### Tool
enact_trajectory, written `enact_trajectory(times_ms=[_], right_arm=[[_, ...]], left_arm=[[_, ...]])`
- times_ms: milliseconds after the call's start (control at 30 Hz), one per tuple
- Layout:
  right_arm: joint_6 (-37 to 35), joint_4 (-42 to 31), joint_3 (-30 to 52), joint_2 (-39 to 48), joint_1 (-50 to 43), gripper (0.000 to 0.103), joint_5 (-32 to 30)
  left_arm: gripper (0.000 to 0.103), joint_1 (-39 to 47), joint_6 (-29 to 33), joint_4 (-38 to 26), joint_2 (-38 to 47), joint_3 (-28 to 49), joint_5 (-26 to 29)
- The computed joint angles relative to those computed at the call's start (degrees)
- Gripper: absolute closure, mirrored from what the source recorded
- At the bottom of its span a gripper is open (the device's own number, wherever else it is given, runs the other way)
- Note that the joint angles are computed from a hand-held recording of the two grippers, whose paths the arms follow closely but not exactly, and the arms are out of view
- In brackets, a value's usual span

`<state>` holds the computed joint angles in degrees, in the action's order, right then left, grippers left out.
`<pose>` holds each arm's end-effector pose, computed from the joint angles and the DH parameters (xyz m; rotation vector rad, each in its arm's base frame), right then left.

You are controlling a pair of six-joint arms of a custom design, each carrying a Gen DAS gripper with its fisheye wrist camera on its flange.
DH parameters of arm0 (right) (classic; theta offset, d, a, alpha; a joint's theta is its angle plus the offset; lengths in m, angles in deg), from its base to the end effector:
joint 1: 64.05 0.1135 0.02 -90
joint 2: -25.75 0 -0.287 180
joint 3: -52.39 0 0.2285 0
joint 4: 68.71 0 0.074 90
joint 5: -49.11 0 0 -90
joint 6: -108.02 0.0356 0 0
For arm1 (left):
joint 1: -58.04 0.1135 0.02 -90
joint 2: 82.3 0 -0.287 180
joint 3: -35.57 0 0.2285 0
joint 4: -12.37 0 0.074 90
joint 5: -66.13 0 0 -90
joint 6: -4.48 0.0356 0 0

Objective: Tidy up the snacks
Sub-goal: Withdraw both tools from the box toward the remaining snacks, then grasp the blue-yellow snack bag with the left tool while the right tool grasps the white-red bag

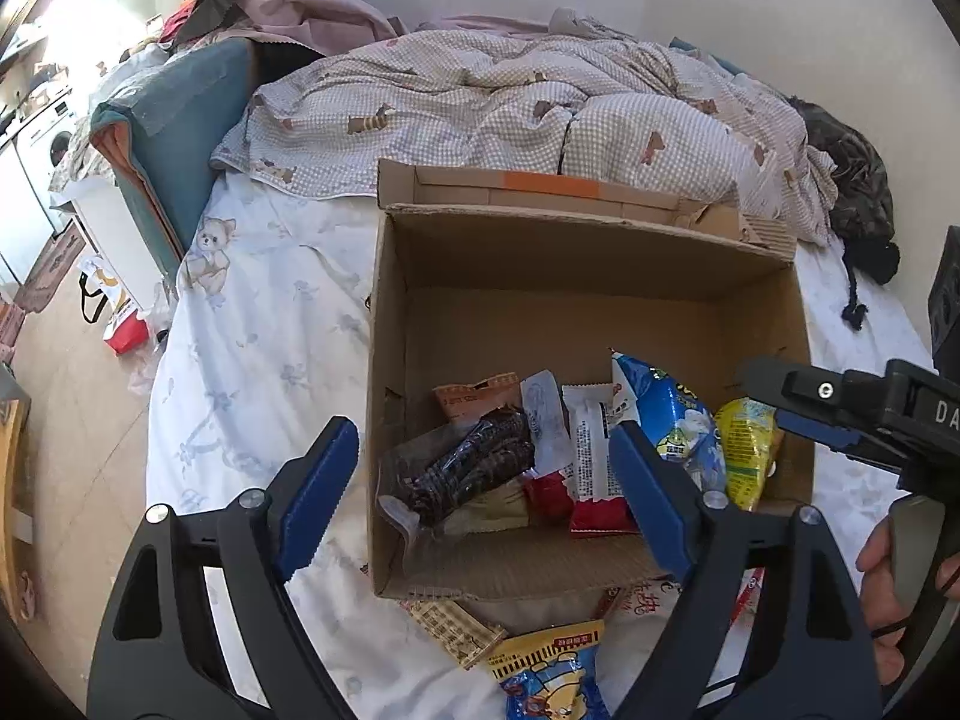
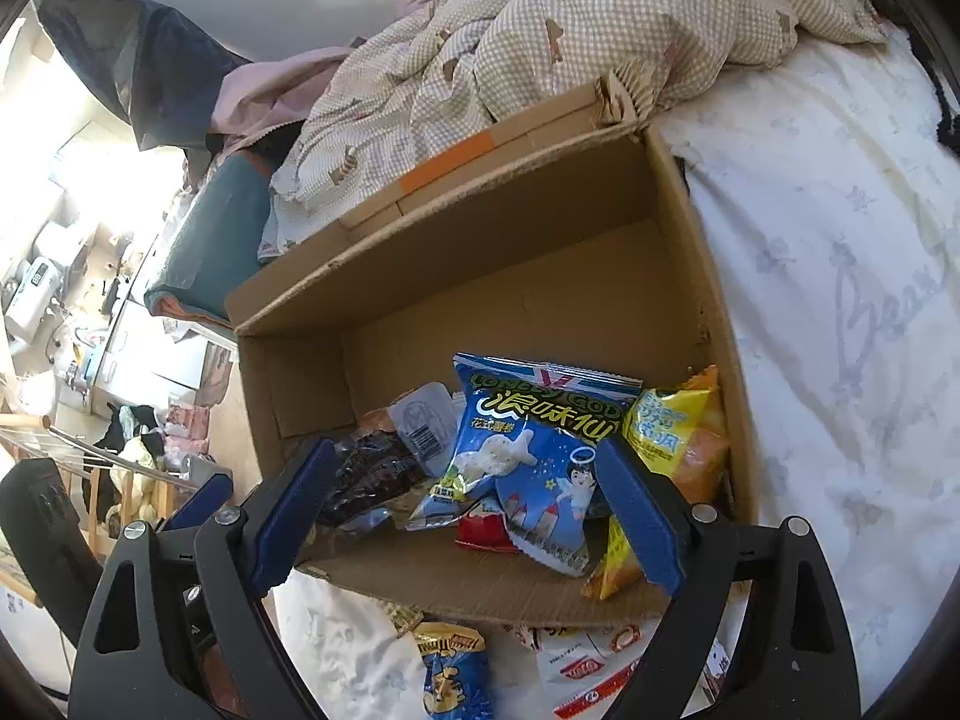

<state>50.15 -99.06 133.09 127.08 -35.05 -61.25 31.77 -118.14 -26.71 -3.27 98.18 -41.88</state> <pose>0.3070 0.1843 0.2310 -0.0942 2.5993 0.8690 0.2252 -0.0989 0.2418 -0.2580 2.4583 -0.0361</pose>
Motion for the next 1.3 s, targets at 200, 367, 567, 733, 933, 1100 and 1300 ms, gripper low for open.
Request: enact_trajectory(times_ms=[200,367,567,733,933,1100,1300], right_arm=[[1.8,-1.1,-4.2,-6.8,0.6,0.012,4.6],[0.1,-3.9,-7.4,-11.5,2.1,0.013,4.7],[0.1,-6.9,-12.4,-17.6,4.9,0.013,8.0],[1.7,-8.4,-17.2,-23.9,6.1,0.013,9.9],[4.1,-6.9,-23.2,-26.5,4.4,0.012,1.2],[3.4,-7.8,-23.2,-26.1,4.7,0.012,1.6],[4.6,-7.1,-25.7,-27.3,-0.9,0.012,-1.8]], left_arm=[[0.02,-2.7,-1.8,-2.8,-5.9,-0.8,-3.7],[0.02,-6.1,-4.2,-8.1,-10.4,-0.5,-8.2],[0.02,-8.7,-12.6,-13.8,-13.9,-3.2,-7.0],[0.02,-11.9,-18.9,-17.7,-16.3,-5.5,-7.0],[0.02,-12.0,-24.9,-18.1,-18.2,-9.3,-2.4],[0.02,-11.5,-24.3,-12.3,-11.6,-13.4,7.5],[0.02,-14.7,-29.3,3.0,2.4,-18.1,17.2]])
